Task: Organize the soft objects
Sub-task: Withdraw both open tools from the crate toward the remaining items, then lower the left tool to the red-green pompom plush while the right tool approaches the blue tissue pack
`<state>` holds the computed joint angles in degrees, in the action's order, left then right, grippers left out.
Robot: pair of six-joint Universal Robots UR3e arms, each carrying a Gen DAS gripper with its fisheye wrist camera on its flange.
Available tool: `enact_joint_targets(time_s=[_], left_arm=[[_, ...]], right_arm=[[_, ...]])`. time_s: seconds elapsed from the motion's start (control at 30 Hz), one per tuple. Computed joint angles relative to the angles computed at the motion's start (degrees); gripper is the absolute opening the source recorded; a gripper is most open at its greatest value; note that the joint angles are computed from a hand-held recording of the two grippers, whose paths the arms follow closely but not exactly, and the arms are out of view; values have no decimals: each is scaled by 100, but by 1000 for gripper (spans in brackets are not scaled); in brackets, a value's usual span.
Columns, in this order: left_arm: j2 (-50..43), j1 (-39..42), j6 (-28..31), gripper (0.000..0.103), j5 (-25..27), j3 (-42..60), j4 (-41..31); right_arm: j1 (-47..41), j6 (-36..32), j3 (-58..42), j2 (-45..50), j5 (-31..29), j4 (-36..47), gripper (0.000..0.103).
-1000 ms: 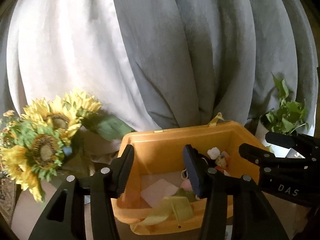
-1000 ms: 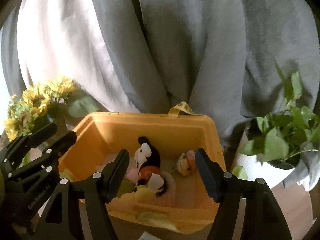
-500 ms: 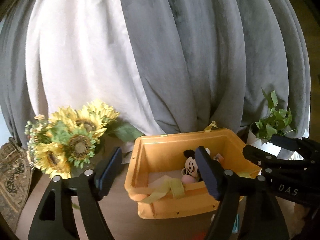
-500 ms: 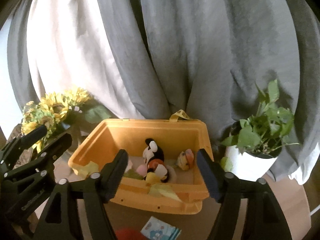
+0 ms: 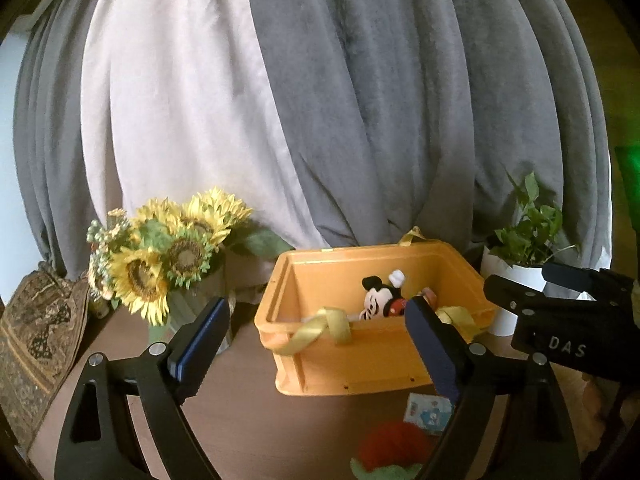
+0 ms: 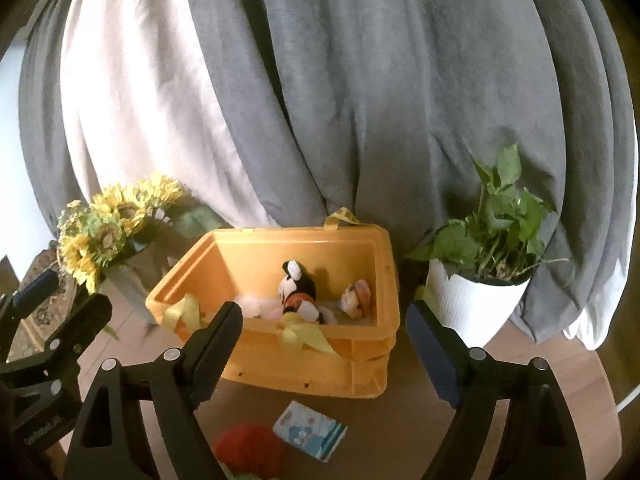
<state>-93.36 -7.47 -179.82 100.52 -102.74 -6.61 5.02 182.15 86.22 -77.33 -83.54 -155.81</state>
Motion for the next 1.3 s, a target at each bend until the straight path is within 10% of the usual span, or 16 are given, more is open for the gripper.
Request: enact_joint_targets(time_s=[0.7, 1.3], left_arm=[[-363, -1616, -1488, 90, 1972, -392, -613], [-1328, -1516, -1730, 90, 1331, -358, -921]], right_arm=[[-908, -1944, 1164, -427, 1745, 452, 85], [-753, -3744, 655, 697, 1846, 1300, 85]])
